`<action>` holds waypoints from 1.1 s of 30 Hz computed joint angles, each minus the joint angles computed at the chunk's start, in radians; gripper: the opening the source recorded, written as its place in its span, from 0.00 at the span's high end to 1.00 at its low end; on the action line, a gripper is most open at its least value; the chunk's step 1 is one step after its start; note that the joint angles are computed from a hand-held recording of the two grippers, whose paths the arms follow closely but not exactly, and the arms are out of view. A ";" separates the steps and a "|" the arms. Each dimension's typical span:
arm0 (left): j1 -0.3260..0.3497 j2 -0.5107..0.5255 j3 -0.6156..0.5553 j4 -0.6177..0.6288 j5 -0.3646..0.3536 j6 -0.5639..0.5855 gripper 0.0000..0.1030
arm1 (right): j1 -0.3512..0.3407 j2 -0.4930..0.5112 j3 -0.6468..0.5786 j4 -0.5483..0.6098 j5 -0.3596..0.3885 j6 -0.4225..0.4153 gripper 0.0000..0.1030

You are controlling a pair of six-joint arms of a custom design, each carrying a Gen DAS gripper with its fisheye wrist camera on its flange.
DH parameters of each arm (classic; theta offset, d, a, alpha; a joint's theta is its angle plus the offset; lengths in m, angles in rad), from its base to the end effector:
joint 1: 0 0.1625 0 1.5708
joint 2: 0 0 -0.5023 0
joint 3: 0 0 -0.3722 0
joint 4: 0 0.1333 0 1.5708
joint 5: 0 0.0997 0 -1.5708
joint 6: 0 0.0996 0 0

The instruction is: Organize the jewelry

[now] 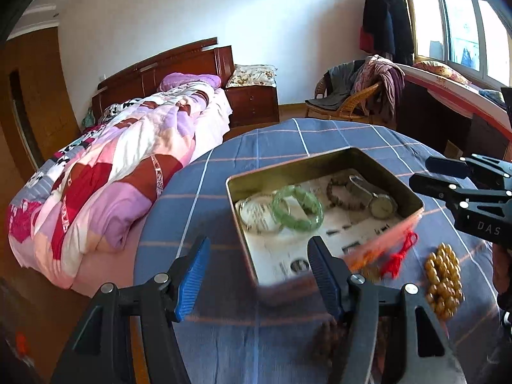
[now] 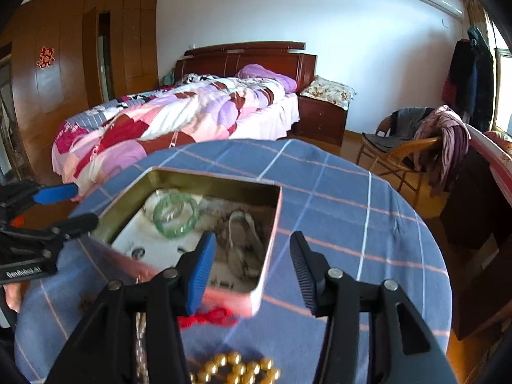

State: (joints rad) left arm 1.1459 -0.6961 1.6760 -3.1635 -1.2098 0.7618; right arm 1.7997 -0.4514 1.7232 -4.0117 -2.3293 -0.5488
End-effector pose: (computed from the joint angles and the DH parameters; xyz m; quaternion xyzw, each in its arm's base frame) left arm -0.1466 -0.7327 0.1566 0.4795 0.8079 -0.2638 0.2185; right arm 0.2145 -0.6350 0.0894 0.1047 -0.7943 0.4569 0.3865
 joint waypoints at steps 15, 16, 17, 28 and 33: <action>0.009 -0.043 0.106 -0.029 0.007 -0.040 0.38 | 0.019 0.037 0.034 -0.109 -0.055 -0.035 0.40; 0.008 -0.043 0.110 -0.029 0.008 -0.039 0.38 | 0.018 0.036 0.035 -0.112 -0.056 -0.036 0.39; 0.007 -0.044 0.116 -0.033 0.009 -0.038 0.38 | 0.017 0.035 0.035 -0.109 -0.057 -0.033 0.39; 0.008 -0.044 0.132 -0.031 0.025 -0.029 0.38 | 0.018 0.036 0.044 -0.108 -0.071 -0.019 0.38; 0.009 -0.042 0.136 -0.030 0.029 -0.028 0.38 | 0.018 0.036 0.048 -0.102 -0.074 -0.010 0.38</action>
